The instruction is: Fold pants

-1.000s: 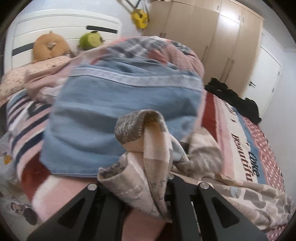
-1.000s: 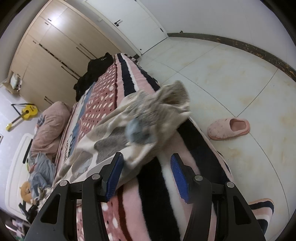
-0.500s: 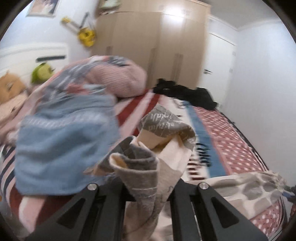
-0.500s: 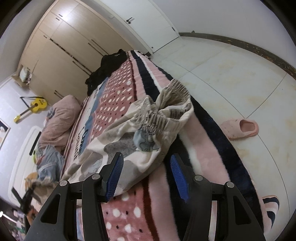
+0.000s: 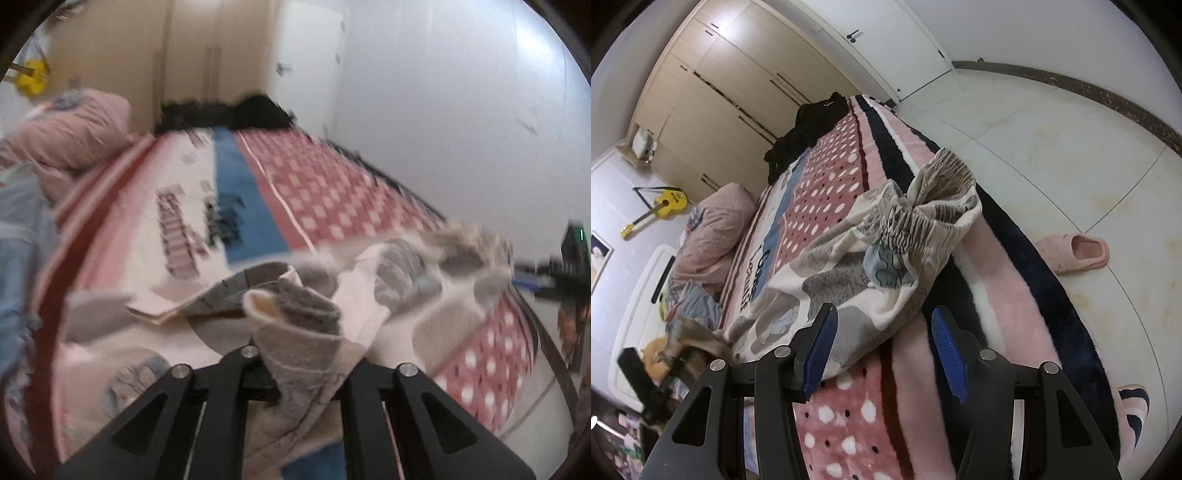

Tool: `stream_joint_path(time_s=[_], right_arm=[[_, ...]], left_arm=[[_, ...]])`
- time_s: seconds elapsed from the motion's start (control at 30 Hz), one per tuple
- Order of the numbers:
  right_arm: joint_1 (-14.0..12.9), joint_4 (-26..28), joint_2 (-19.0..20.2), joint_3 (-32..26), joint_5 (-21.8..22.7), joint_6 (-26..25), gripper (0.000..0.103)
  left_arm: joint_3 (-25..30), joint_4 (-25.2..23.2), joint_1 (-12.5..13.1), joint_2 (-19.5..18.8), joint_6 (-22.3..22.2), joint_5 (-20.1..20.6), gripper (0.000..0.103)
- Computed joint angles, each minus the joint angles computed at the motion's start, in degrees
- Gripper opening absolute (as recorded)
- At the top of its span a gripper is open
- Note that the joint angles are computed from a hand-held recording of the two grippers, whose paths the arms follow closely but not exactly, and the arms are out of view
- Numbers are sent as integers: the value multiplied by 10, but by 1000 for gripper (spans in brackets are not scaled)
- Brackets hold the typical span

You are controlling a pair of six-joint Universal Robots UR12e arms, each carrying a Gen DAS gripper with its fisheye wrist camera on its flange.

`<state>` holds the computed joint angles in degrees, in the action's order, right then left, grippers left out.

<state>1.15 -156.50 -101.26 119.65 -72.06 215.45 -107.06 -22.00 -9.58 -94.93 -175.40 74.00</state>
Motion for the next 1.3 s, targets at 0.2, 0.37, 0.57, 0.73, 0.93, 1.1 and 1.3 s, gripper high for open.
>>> stream_joint_path(time_s=[0.2,0.37,0.57,0.73,0.93,1.1,1.3], right_arm=[[15,16,-9,-10,-22,-8,50],[47,-2,-6,-32,-26,-25,59],[104,12,51,-93,27,-78,64],[159,56,121,-155,58,-115,74],[172,99,184,-190,169,-77,79],[183,73,211,-202,171,-36,81],[195,72,239,-237,106,-13,66]], left_arm=[[-50,-37,33,45,25,-79,57],[-89,-18,68,88,27,-88,60],[-116,21,95,97,12,-84,60],[-134,54,112,97,1,-95,61],[-153,76,139,92,-16,-156,61],[-157,81,152,82,-19,-198,61],[-166,87,159,76,-17,-224,61]])
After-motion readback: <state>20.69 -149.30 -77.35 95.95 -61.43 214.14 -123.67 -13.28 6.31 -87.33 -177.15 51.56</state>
